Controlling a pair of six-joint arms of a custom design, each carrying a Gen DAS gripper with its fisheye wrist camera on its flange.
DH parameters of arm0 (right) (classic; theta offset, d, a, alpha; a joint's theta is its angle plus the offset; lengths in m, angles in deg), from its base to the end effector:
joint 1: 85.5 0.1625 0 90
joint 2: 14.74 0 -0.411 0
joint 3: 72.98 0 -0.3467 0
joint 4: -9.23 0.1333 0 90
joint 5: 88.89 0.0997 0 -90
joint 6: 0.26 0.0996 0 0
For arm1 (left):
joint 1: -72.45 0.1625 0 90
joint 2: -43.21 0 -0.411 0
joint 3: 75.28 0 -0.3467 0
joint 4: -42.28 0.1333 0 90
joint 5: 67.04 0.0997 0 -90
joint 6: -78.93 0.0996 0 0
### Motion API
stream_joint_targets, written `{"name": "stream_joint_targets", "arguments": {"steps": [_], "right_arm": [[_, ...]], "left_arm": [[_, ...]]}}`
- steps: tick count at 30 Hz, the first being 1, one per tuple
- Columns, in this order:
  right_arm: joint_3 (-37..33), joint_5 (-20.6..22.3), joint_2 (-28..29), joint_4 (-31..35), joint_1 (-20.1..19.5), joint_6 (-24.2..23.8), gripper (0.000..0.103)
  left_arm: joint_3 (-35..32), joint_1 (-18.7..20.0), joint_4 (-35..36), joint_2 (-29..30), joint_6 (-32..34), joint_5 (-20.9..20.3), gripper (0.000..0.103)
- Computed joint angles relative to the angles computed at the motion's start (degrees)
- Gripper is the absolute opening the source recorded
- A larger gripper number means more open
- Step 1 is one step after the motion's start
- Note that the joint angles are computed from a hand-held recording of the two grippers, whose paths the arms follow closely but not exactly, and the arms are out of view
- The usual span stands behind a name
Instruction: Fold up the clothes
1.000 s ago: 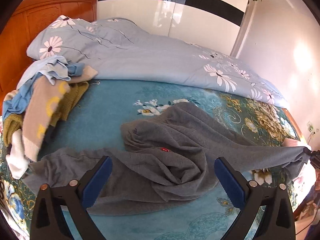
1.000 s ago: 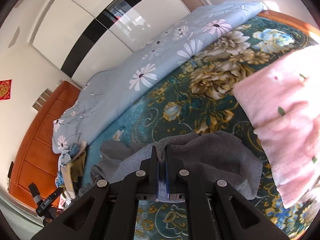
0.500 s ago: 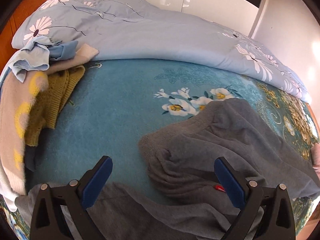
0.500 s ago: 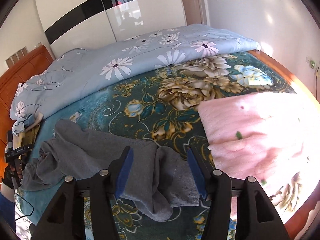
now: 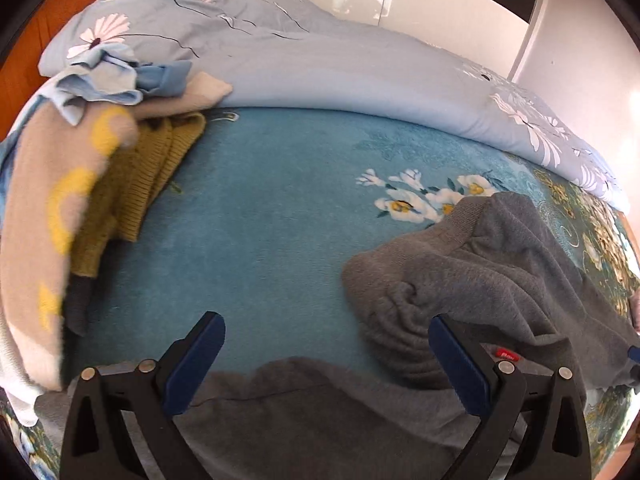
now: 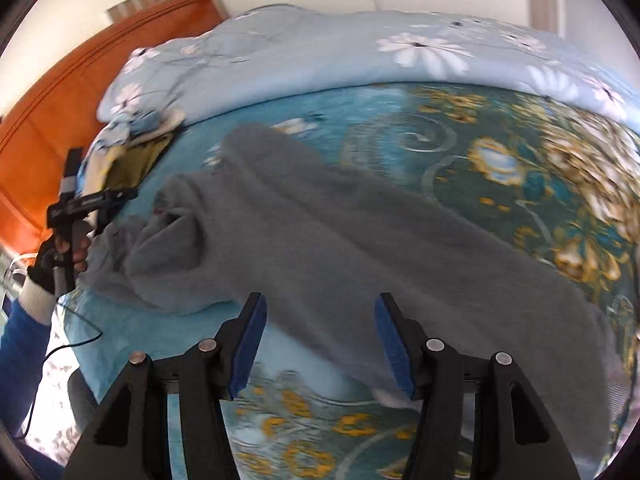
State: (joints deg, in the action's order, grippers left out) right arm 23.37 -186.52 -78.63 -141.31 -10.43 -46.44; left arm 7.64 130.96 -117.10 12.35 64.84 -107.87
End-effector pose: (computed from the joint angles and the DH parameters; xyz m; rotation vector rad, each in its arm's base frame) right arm -0.0406 -0.6183 0.3053 0.6933 -2.6485 0.4967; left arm -0.1775 -0.6893 0.0674 0.1941 2.3534 -0.7483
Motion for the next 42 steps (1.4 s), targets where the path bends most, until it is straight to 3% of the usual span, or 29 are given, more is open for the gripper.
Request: {"name": "stream_joint_targets", "arguments": {"steps": [4,7,13,17,20,23,24,25,29,33,38,42], "right_arm": [[3.76,3.95,3.93,1.23,6.09,-3.42,0.058],[3.71,3.27,10.06,0.36,11.84,-4.14,0.058],[-0.55,-5.2,24.14,-2.39,19.78,-1.75,0.058],[-0.98,-8.9,28.3,-3.4,21.62,-1.25,0.058],[-0.35,-14.1,30.82,-8.8,22.85,-1.58,0.056],[0.1,-16.32,31.5,-12.43,23.49,-0.87,0.036],[-0.08,-16.47,31.33,-12.37,23.53,-0.03,0.015],[-0.34,-16.26,30.95,-11.84,23.47,1.11,0.008],[1.16,-9.33,25.17,-9.43,22.05,4.1,0.007],[4.81,0.39,13.52,-8.18,19.13,4.64,0.007],[9.73,9.88,-1.53,-11.57,14.1,6.67,0.007],[11.71,13.26,-12.31,-14.44,8.13,8.57,0.007]], "left_arm": [[9.12,-2.03,-5.72,-5.84,0.85,2.86,0.103],[15.14,-3.82,-7.94,-10.62,0.57,5.42,0.103],[26.49,-7.2,-12.72,-19.23,0.46,9.91,0.103],[31.51,-8.25,-15.84,-22.94,0.45,10.35,0.103],[33.51,-8.51,-17.38,-24.51,0.06,10.31,0.103],[34.7,-8.75,-18.31,-25.33,-1.21,10.14,0.103],[35.04,-8.99,-18.43,-25.5,-1.72,10.33,0.103],[35.38,-9.26,-18.5,-25.66,-2.27,10.56,0.103],[36.62,-10.93,-19.07,-26.4,-2.71,11.14,0.103],[36.25,-12.78,-20.33,-25.71,-1.25,11.33,0.103],[32.13,-13.41,-21.37,-21.26,1.4,8.38,0.103],[26.34,-12.62,-19.42,-16.03,2.21,3.55,0.103]]}}
